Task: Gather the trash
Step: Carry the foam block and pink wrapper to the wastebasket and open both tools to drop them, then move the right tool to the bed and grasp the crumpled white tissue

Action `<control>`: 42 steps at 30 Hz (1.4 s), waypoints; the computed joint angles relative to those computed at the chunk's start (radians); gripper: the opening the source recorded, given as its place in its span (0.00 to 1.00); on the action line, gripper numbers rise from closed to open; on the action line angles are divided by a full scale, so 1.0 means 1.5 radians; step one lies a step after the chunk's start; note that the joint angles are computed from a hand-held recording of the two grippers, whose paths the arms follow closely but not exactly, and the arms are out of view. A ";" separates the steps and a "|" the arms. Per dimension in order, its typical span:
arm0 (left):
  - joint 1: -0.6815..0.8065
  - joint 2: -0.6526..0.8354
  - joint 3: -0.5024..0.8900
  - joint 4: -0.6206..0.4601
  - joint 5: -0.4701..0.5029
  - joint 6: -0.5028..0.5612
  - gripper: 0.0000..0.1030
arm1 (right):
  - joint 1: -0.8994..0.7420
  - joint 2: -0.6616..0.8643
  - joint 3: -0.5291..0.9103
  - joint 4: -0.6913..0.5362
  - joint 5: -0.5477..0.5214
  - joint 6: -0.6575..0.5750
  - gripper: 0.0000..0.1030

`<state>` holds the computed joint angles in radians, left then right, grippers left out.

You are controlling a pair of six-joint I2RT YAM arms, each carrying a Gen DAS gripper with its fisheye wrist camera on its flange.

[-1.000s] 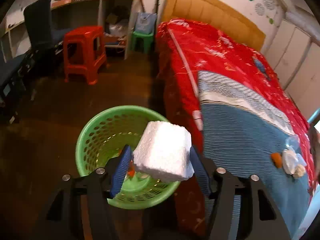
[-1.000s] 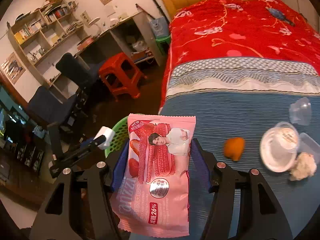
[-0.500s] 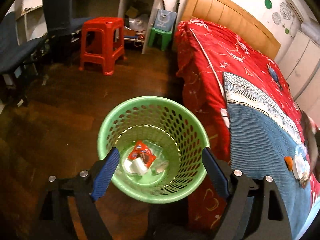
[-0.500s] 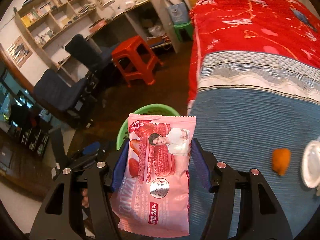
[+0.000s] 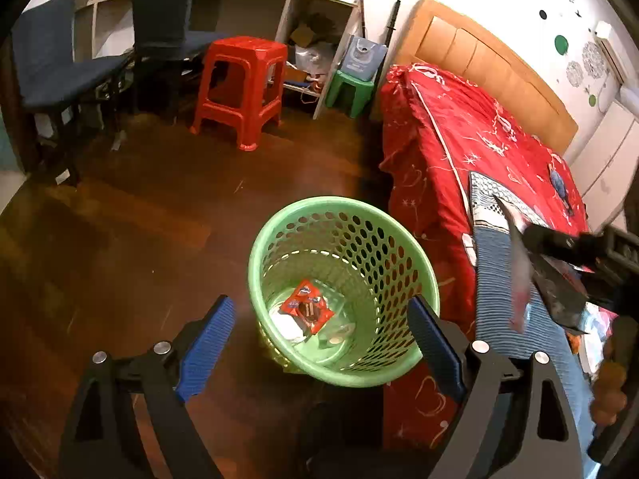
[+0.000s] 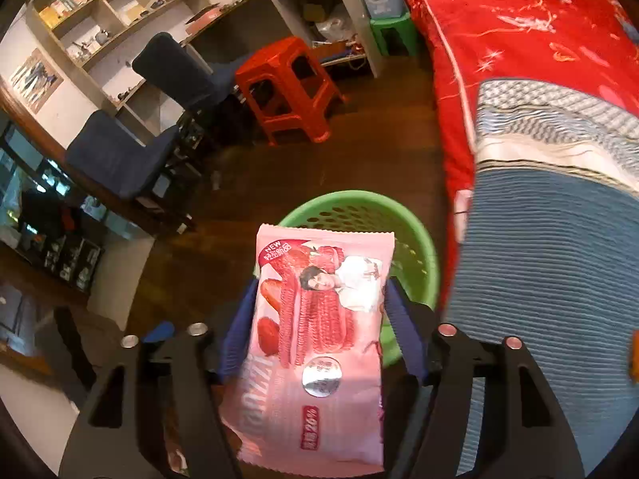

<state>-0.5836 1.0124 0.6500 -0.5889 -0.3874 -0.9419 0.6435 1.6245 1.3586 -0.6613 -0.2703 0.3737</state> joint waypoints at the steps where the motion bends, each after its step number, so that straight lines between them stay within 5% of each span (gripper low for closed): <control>1: 0.000 -0.002 -0.003 0.001 0.001 -0.002 0.83 | 0.007 0.010 0.005 0.008 0.001 0.009 0.70; 13: -0.025 0.004 -0.007 0.001 -0.002 -0.031 0.83 | 0.002 -0.007 -0.013 0.016 -0.008 0.014 0.74; 26: -0.096 0.076 0.058 0.000 -0.031 -0.057 0.83 | -0.126 -0.209 -0.137 -0.052 0.029 -0.080 0.76; 32: -0.126 0.140 0.104 0.010 -0.028 -0.059 0.84 | -0.272 -0.321 -0.211 -0.095 0.042 -0.177 0.77; 42: -0.169 0.239 0.198 0.015 -0.027 -0.042 0.84 | -0.678 -0.381 -0.253 -0.144 -0.048 -0.379 0.76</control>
<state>-0.8367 1.3711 0.9470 -0.5669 -0.4274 -1.0043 -0.3728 1.0526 0.9788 -0.8766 -0.3421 -0.1944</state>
